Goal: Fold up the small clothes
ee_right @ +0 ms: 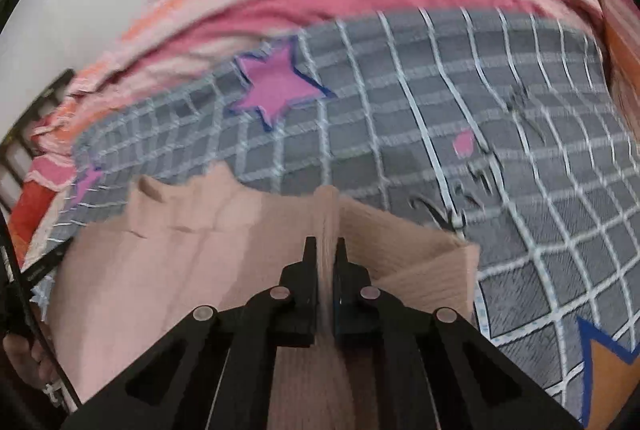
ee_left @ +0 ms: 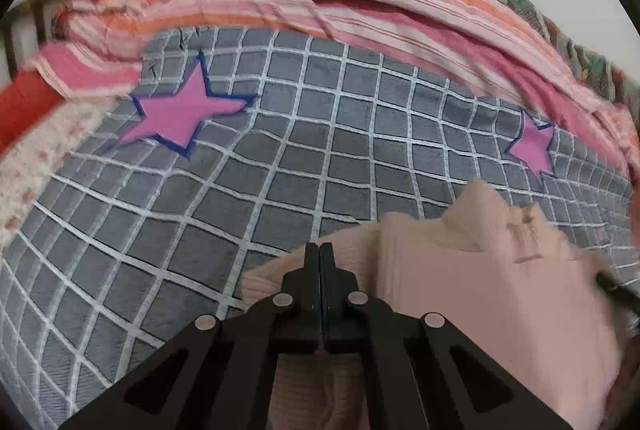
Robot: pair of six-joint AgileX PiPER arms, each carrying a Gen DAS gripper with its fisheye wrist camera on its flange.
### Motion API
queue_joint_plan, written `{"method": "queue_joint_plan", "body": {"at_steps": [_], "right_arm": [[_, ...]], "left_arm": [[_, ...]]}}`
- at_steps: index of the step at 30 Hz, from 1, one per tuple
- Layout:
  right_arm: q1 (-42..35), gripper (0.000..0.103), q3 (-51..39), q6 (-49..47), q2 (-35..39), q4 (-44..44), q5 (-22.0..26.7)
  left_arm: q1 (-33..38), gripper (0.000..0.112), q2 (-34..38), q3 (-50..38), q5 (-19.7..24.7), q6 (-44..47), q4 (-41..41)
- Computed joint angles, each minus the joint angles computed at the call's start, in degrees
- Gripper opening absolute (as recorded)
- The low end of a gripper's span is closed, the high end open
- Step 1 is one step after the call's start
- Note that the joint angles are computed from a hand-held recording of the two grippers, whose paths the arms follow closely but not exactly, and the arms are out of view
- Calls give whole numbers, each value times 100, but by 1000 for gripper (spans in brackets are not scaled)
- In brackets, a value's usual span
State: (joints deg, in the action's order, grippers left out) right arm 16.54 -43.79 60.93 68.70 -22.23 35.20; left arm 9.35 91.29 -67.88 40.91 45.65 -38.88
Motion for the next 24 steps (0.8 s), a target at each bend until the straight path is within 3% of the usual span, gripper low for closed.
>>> {"method": "queue_joint_plan", "body": {"at_steps": [2,5,8,12,15,18,24], "right_arm": [[75,7,45,196,-11,-146,-10],[595,17,-123,821,-67,-848,479],[1270,29,-255,1531,-235,-1452,1089],[1984,39,-678,1764,-154,-1606,1443],[2356,40,-1007,1741,146,-1257,1108],[2605,40,-1336,1680,674,-966,697],[2703,39,-2838,1222,2275,-825,2019]], "left_arm": [[235,2,-37,-79,458,565,-458],[160,3,-322,185,112,713,-565],[230,5,-202,-63,582,585,-356],[465,10,-89,-211,962,540,-333],[905,27,-25,-310,1371,797,-710],[1242,54,16,-347,1597,1039,-1072],[1690,56,164,-472,2035,1488,-1401]]}}
